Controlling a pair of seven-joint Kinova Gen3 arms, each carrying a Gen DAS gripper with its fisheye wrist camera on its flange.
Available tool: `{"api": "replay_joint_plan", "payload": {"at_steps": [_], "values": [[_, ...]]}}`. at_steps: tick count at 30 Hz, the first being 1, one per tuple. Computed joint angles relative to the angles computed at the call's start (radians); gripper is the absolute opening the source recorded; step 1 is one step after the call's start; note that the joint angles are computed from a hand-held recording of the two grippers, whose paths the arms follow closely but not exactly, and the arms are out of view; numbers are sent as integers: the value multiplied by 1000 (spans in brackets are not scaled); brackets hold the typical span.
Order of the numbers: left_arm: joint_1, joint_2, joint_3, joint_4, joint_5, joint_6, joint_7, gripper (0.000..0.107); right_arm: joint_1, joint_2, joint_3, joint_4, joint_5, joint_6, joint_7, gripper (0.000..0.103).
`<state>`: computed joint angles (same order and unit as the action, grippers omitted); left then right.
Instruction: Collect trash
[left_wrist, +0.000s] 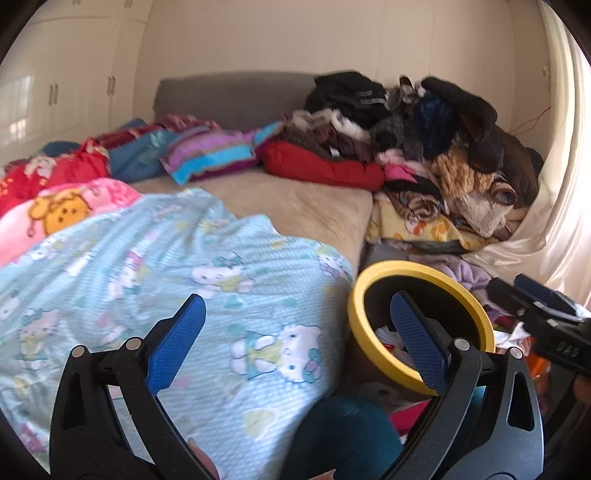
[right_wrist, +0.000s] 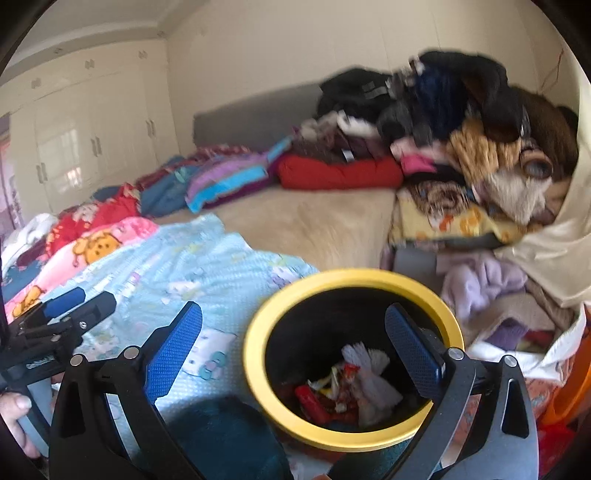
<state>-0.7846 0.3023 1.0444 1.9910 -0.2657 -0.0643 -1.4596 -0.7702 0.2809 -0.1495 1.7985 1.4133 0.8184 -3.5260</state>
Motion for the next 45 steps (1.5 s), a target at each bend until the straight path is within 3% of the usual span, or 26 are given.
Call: {"api": "replay_joint_plan", "payload": {"at_steps": [4, 10, 14, 19, 24, 45], "values": [[-100, -63, 44, 99, -43, -120, 56, 92, -52, 2, -22, 57, 127, 82, -110, 97], [-205, -113, 105, 167, -152, -190, 160, 92, -77, 26, -55, 69, 140, 147, -215, 97], [-132, -136, 14, 176, -139, -219, 189, 92, -107, 49, -58, 77, 186, 204, -233, 97], [-73, -151, -62, 187, -172, -246, 231, 92, -106, 52, -61, 80, 200, 208, -234, 97], [-37, -158, -108, 183, -236, -248, 299, 92, -106, 56, -62, 70, 186, 214, -227, 97], [197, -187, -384, 181, -339, -275, 428, 92, -109, 56, -60, 73, 191, 227, -245, 97]]}}
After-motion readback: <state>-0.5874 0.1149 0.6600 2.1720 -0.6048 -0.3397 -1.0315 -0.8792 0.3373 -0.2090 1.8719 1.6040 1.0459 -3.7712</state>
